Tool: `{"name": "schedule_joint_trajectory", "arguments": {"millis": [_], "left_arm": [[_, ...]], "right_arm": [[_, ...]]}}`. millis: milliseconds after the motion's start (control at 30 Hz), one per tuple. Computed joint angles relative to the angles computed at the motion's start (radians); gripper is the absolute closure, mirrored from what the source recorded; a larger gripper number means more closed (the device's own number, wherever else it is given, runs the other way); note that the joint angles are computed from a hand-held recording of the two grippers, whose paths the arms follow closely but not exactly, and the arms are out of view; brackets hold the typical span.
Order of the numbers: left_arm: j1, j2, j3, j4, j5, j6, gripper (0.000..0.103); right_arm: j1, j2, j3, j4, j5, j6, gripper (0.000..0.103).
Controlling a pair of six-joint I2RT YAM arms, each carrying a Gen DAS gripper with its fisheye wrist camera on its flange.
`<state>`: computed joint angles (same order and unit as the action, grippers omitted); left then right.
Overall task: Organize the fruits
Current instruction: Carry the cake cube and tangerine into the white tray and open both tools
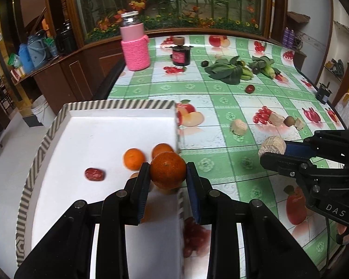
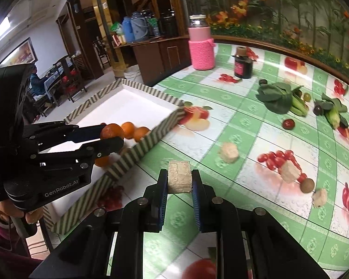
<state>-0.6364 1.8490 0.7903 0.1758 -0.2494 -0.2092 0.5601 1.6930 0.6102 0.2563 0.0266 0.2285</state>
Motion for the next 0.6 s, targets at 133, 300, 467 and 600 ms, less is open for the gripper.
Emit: {"name": "schedule_joint_trajectory", "arguments": {"millis": [133,300,467,600], "left_arm": [[0.024,-0.026,-0.037,0.014,0.004,0.000,0.075],[0.060,-0.057,-0.082,0.030,0.014,0.003,0.075],[0.097,-0.075,-0.111,0.040,0.014,0.010,0.075],[0.127,-0.075,-0.124,0.049,0.015,0.016,0.075]], "right_arm": [[0.035,0.009,0.022,-0.011,0.013,0.006,0.084],[0.074,0.028,0.057,-0.028,0.027,0.009,0.084],[0.107,0.053,0.095,-0.040,0.033,0.009,0.084],[0.128,0.082,0.136,-0.056,0.030,-0.002,0.084]]}}
